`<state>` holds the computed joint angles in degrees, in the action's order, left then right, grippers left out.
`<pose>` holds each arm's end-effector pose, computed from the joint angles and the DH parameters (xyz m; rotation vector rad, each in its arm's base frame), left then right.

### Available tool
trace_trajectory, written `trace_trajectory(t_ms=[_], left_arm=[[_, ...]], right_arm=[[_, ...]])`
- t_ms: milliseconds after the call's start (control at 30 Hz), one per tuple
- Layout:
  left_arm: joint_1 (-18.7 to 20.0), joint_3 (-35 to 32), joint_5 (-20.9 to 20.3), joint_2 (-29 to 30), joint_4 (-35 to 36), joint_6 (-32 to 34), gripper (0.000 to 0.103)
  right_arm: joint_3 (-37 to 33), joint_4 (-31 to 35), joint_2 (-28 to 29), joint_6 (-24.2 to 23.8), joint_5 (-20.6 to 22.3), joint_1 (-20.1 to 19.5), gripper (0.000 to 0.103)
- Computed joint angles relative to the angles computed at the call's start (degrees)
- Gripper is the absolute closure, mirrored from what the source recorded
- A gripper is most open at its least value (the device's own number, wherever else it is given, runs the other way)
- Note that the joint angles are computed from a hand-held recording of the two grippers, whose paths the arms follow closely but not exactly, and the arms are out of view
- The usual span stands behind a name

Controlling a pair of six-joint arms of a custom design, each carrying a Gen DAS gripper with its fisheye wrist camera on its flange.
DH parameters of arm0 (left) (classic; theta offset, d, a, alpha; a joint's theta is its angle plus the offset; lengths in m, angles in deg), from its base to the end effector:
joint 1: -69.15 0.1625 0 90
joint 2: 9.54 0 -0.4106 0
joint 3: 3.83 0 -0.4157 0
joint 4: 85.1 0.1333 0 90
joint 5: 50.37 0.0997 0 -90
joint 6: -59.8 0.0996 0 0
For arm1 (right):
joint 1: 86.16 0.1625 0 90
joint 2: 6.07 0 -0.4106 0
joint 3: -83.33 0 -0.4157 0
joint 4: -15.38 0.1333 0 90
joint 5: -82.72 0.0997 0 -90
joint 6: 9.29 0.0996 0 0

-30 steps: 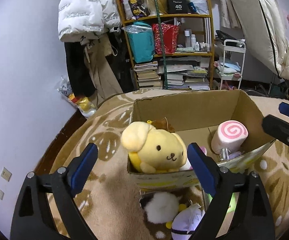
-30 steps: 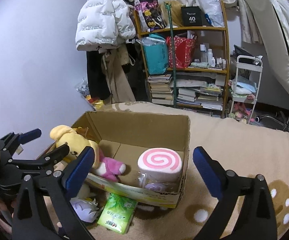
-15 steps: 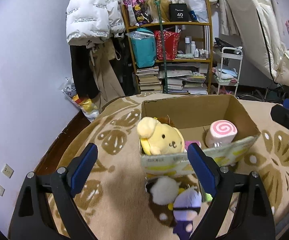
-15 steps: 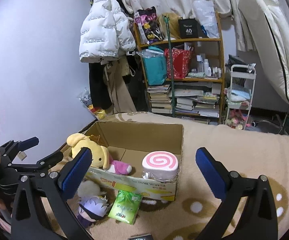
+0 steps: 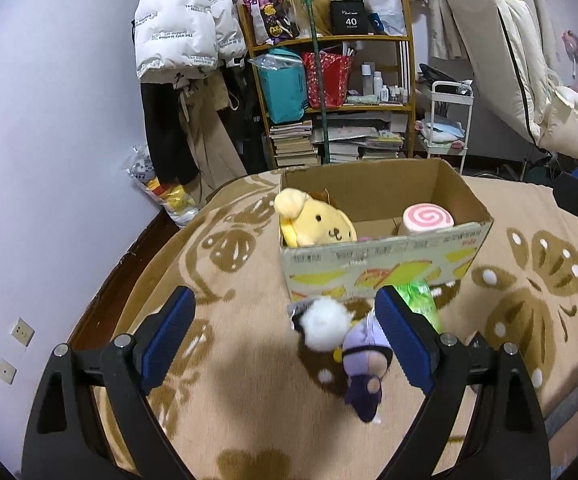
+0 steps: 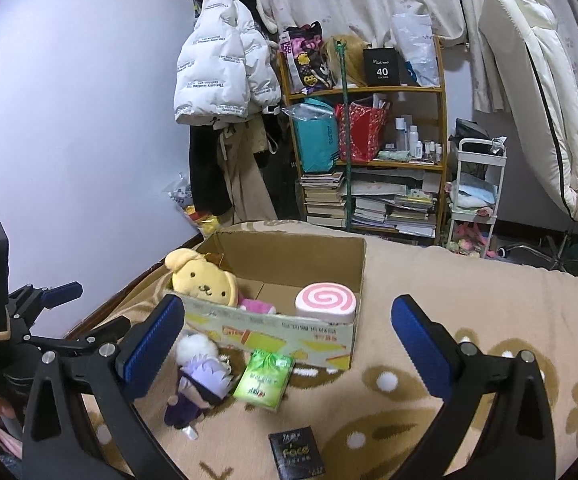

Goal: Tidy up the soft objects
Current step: 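Move both tools down toward the plush doll and black tissue pack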

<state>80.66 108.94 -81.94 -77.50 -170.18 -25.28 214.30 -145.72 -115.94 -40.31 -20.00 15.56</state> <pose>-0.4206 -0.3083 0.1403 0.3983 2.0052 -0.9643 0.1876 -0.3561 0.4129 0.8090 -2.4326 1.1291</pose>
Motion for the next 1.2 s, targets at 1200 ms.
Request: trace_trajectory(t_ms=[1200], left_arm=[[4.0, 4.8, -6.4, 0.9, -22.7, 17.3, 0.013]], right_arm=[[2.6, 5.6, 1.0, 3.2, -8.0, -1.9, 0.000]])
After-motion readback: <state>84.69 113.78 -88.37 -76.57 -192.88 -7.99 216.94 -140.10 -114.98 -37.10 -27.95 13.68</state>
